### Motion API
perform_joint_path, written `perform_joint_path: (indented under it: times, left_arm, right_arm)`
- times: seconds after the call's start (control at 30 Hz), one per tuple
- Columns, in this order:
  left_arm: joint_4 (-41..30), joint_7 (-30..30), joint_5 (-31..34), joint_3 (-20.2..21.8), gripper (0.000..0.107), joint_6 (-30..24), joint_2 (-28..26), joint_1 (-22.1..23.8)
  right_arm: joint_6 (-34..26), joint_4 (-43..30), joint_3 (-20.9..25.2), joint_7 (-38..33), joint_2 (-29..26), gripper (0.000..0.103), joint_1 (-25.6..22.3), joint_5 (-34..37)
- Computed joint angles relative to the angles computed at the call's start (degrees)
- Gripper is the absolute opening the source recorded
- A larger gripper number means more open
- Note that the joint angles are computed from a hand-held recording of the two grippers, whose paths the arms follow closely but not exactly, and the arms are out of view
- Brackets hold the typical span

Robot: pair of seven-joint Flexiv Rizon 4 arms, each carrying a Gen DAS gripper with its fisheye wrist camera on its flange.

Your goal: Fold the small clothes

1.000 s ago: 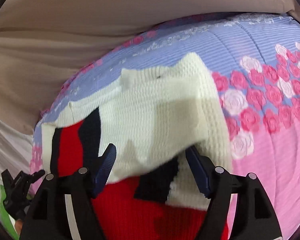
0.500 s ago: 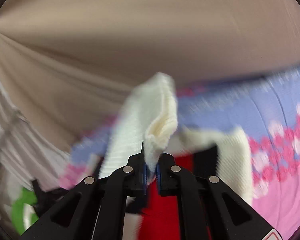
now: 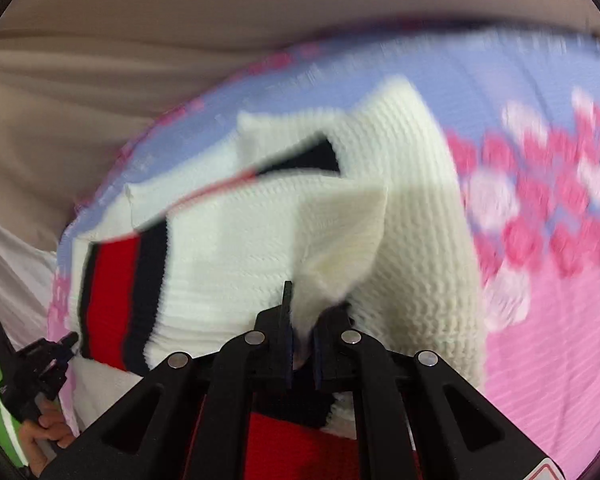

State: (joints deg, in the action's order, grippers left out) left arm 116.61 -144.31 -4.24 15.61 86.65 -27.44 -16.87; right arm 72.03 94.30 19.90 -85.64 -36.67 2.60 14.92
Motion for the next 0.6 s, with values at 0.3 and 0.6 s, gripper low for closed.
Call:
perform_joint_path:
  times: [0.3, 0.6]
  left_arm:
    - [-2.2, 3.4, 3.4, -0.2, 0.016, -4.8, 0.5, 0.3]
    - [12.5, 6.4, 15.4, 0.1, 0.079, -9.6, 17.4, -1.4]
  right_arm:
    - [0.4, 3.1, -6.2, 1.5, 2.8, 0.012, 4.6, -6.3]
    - [-0.2, 24.6, 1.1, -6.6, 22.9, 0.057, -5.7, 3.3]
